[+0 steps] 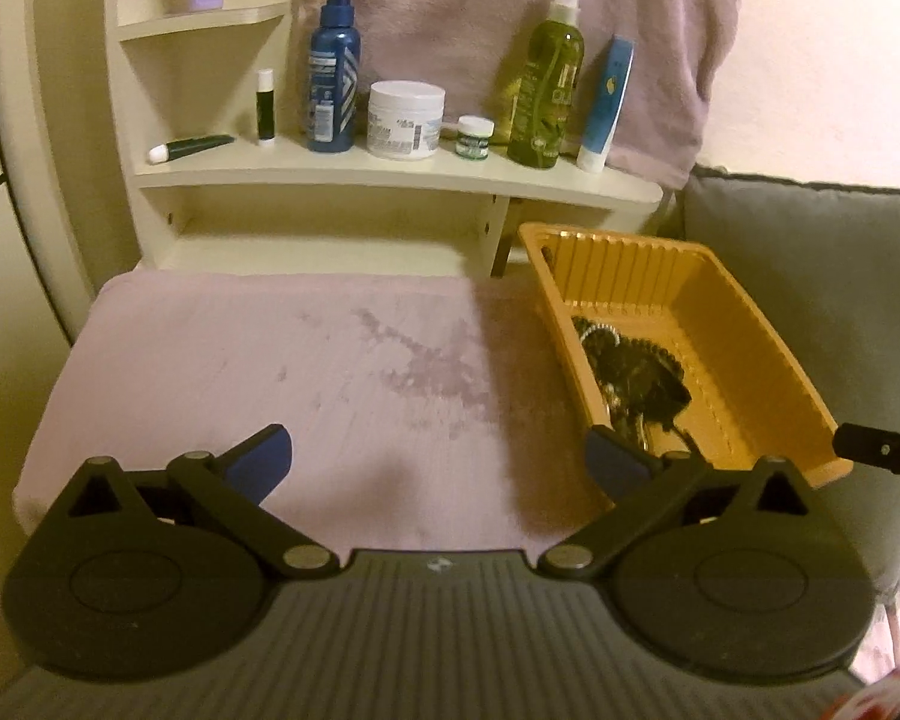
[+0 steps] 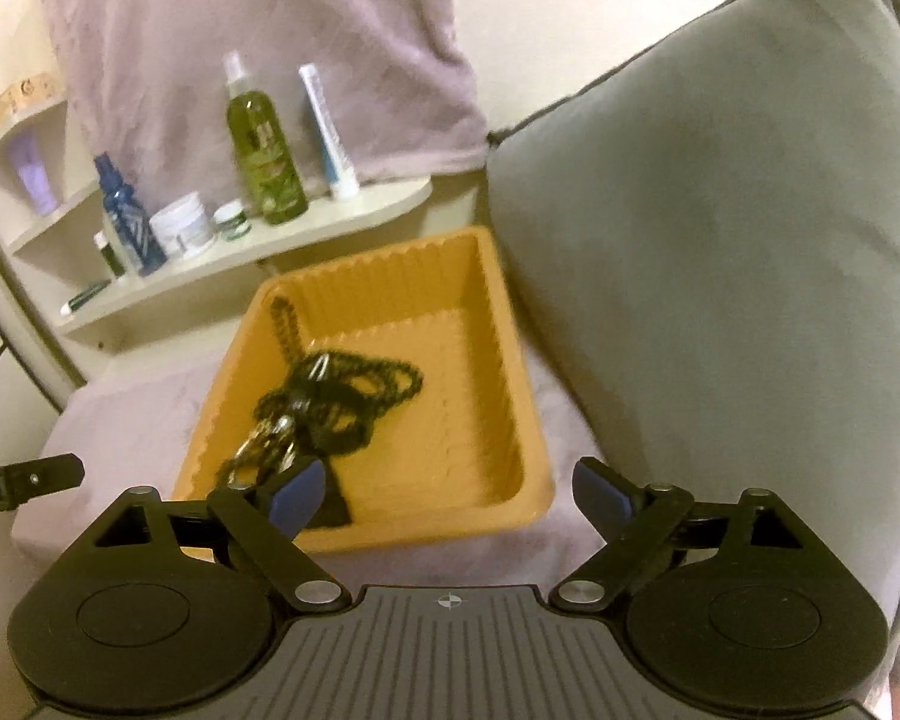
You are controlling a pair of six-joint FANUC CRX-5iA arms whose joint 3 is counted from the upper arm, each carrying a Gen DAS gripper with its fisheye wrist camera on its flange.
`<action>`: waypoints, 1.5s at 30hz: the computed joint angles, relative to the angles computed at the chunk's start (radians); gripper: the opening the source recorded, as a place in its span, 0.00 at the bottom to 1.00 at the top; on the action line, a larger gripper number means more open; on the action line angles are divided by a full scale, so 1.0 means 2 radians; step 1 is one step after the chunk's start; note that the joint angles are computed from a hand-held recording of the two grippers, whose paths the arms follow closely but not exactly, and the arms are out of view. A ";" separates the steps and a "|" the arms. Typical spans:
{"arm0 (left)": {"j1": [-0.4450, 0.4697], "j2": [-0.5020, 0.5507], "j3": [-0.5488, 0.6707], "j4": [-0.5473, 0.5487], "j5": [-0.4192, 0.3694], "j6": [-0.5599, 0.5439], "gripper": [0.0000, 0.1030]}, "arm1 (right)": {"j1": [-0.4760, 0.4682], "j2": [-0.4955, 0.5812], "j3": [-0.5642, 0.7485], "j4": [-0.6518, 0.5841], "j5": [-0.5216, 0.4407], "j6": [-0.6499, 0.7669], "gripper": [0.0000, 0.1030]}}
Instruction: Organize jewelry
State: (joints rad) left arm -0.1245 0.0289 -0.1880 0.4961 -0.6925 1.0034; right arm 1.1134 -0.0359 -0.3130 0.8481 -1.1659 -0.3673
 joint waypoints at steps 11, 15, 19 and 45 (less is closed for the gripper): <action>0.011 -0.052 -0.020 -0.020 -0.042 -0.003 0.99 | 0.028 0.025 0.062 -0.050 -0.020 0.055 0.87; 0.009 -0.070 -0.027 -0.040 -0.043 0.008 1.00 | 0.037 0.030 0.075 -0.059 -0.030 0.063 0.87; 0.009 -0.080 -0.024 -0.062 -0.056 0.023 1.00 | 0.045 0.035 0.089 -0.066 -0.042 0.077 0.87; 0.014 -0.117 -0.033 -0.080 -0.082 0.039 1.00 | 0.068 0.053 0.122 -0.059 -0.048 0.103 0.87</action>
State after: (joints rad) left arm -0.0965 -0.2042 -0.2534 0.3356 -0.8566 1.0808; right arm 1.2492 0.0702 -0.0683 0.7308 -1.2628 -0.1605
